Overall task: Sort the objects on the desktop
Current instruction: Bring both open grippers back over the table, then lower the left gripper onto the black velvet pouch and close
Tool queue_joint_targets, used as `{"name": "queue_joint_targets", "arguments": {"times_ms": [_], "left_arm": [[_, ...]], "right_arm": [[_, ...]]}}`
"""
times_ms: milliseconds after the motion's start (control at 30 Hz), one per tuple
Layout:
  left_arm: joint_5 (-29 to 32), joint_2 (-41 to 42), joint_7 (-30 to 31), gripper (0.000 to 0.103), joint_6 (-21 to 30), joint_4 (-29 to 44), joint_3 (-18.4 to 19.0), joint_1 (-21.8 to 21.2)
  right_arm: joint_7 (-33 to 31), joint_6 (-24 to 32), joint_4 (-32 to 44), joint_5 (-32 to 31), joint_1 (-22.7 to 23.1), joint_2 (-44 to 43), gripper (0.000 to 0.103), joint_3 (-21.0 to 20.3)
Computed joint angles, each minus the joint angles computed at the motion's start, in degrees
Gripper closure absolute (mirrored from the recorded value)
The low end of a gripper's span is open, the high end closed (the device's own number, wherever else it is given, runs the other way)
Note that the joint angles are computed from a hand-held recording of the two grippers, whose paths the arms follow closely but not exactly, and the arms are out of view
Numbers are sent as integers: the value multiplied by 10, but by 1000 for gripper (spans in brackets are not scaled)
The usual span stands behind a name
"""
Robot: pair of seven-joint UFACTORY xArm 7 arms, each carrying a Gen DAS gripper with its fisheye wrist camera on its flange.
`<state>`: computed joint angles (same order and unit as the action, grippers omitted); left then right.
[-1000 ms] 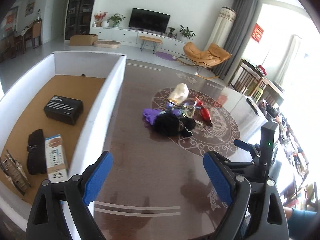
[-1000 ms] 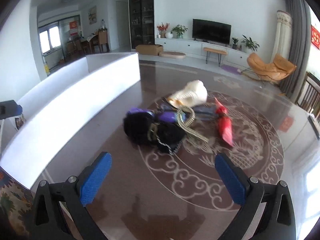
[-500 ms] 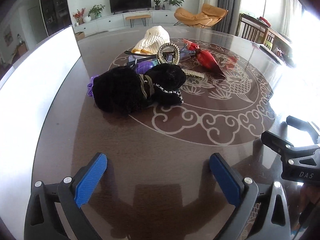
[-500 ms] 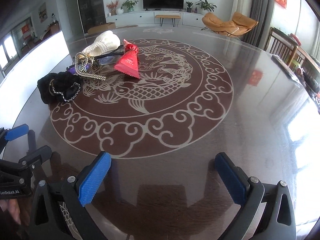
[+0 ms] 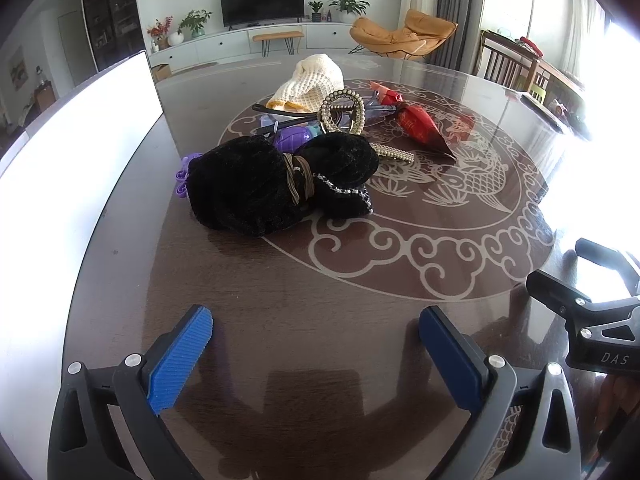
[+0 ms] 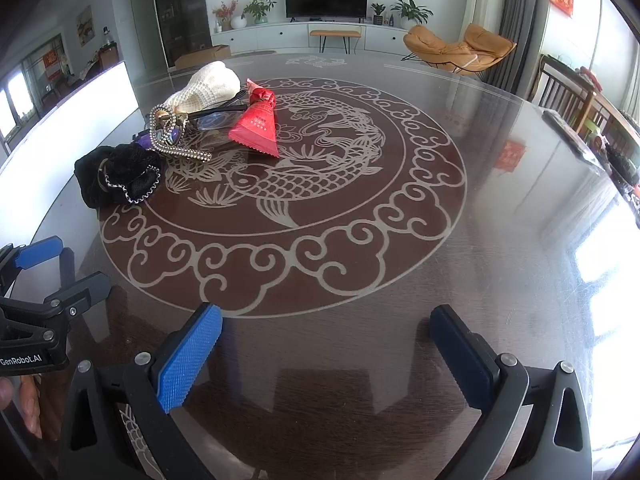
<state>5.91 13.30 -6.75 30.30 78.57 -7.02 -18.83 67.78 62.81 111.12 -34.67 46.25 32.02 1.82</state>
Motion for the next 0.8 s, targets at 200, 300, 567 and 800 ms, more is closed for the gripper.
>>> {"name": "queue_joint_targets", "arguments": {"times_ms": [200, 300, 567, 800], "left_arm": [[6, 0, -8, 0, -2, 0, 3, -3], [12, -6, -20, 0, -6, -9, 5, -3], [12, -7, -19, 0, -7, -11, 3, 0], [13, -7, -20, 0, -7, -11, 2, 0]], "right_arm": [[0, 0, 0, 0, 0, 0, 0, 0], [0, 0, 1, 0, 0, 1, 0, 0], [0, 0, 0, 0, 0, 0, 0, 0], [0, 0, 0, 0, 0, 0, 0, 0]]}}
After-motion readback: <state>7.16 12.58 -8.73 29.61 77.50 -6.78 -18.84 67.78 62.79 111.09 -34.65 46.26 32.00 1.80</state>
